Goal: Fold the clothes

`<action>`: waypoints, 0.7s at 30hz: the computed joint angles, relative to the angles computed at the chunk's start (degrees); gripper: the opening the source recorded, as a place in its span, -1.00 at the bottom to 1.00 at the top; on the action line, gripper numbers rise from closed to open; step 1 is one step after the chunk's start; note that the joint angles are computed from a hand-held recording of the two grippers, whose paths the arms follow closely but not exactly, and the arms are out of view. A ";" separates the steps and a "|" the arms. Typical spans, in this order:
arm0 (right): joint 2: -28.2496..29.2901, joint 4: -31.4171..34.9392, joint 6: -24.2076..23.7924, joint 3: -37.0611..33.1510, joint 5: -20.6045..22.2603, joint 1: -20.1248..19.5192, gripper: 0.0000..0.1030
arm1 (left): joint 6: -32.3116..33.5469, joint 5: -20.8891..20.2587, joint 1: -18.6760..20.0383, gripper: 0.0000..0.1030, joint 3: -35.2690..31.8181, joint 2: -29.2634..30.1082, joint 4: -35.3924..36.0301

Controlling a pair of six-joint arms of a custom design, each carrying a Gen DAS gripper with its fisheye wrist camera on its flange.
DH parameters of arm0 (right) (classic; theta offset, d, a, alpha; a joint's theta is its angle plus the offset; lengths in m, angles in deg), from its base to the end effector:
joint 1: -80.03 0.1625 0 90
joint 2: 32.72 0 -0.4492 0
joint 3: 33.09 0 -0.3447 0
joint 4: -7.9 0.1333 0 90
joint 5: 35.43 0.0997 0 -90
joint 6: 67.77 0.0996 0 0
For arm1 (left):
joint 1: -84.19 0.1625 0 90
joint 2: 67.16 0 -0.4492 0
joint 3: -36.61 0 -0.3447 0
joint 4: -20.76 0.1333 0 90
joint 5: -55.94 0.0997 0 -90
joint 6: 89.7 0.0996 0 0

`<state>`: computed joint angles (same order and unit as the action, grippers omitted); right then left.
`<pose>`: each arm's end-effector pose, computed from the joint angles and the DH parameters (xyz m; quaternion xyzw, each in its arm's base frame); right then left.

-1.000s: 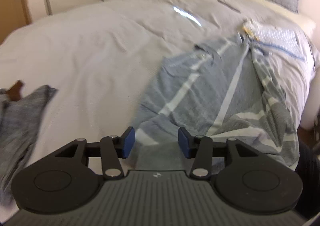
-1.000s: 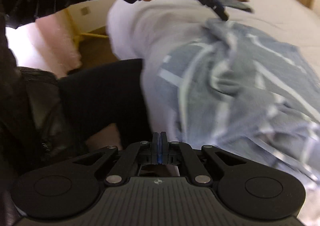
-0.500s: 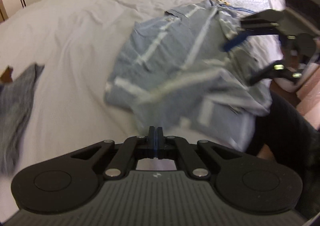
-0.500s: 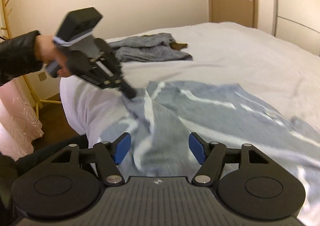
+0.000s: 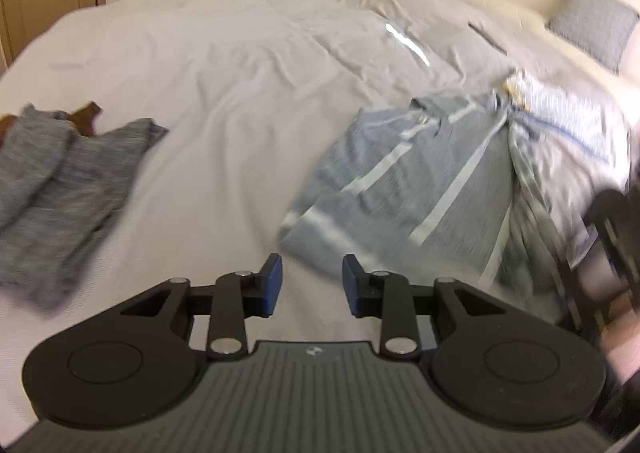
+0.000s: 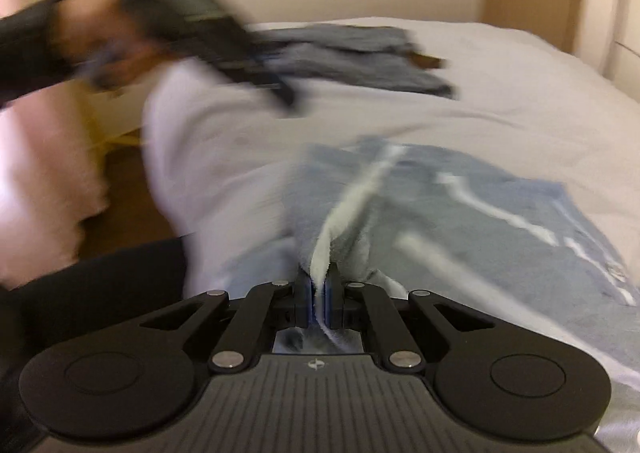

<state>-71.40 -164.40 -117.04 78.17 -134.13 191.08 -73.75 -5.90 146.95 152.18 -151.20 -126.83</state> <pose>0.3146 -0.4883 0.0341 0.5669 -0.8160 0.0635 0.0939 -0.0542 -0.4992 0.3939 0.2968 0.8988 -0.2409 0.2144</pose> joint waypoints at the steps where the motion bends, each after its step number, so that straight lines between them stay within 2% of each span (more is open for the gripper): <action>1: -1.45 4.05 -0.99 0.64 -0.16 0.33 -0.88 | -1.38 -0.32 -0.12 -0.21 -0.45 1.22 0.08; 2: -2.78 8.38 -1.95 1.14 -0.74 0.77 -0.85 | -2.77 -0.64 -0.25 -0.05 -0.96 2.47 0.25; 4: -4.56 12.51 -2.64 2.67 -2.86 1.37 -0.70 | -6.16 0.16 -0.73 0.00 -0.84 5.14 -1.31; 6: -5.44 10.68 -2.41 4.61 -3.66 1.32 -0.16 | -8.84 0.76 -1.13 0.11 -0.66 7.55 -2.79; 7: -5.97 9.23 -1.79 5.51 -3.40 0.97 -0.10 | -10.19 1.05 -1.33 0.16 -0.46 8.73 -3.69; 8: -6.54 7.75 -0.98 6.36 -2.93 0.53 -0.08 | -9.77 3.26 -1.91 0.20 0.13 9.82 -4.84; 10: -7.41 4.51 0.92 7.70 -2.07 -0.37 -0.03 | -8.45 8.16 -3.13 0.08 1.33 12.15 -7.27; 11: -7.51 3.05 1.48 8.03 -2.05 -0.67 0.00 | -7.04 10.17 -3.58 -0.31 2.22 12.66 -8.47; 12: -7.49 1.68 1.87 8.24 -2.17 -0.91 0.00 | -5.50 12.12 -4.00 -0.61 3.17 13.12 -9.74; 14: -7.40 -1.07 2.66 8.62 -2.42 -1.38 0.00 | -4.29 12.74 -3.98 -0.92 4.42 11.15 -9.46; 18: -8.61 -6.93 3.61 10.72 -2.73 -2.46 0.00 | -5.10 17.24 -4.97 -0.95 7.75 3.95 -7.08; 20: -9.42 -10.22 3.74 12.05 -2.42 -3.32 0.00 | -8.82 15.94 -4.41 -0.94 7.58 -0.03 -1.67; 21: -9.32 -11.83 3.92 12.21 -2.52 -3.72 0.00 | -10.29 16.61 -4.59 -0.95 7.58 -1.25 0.59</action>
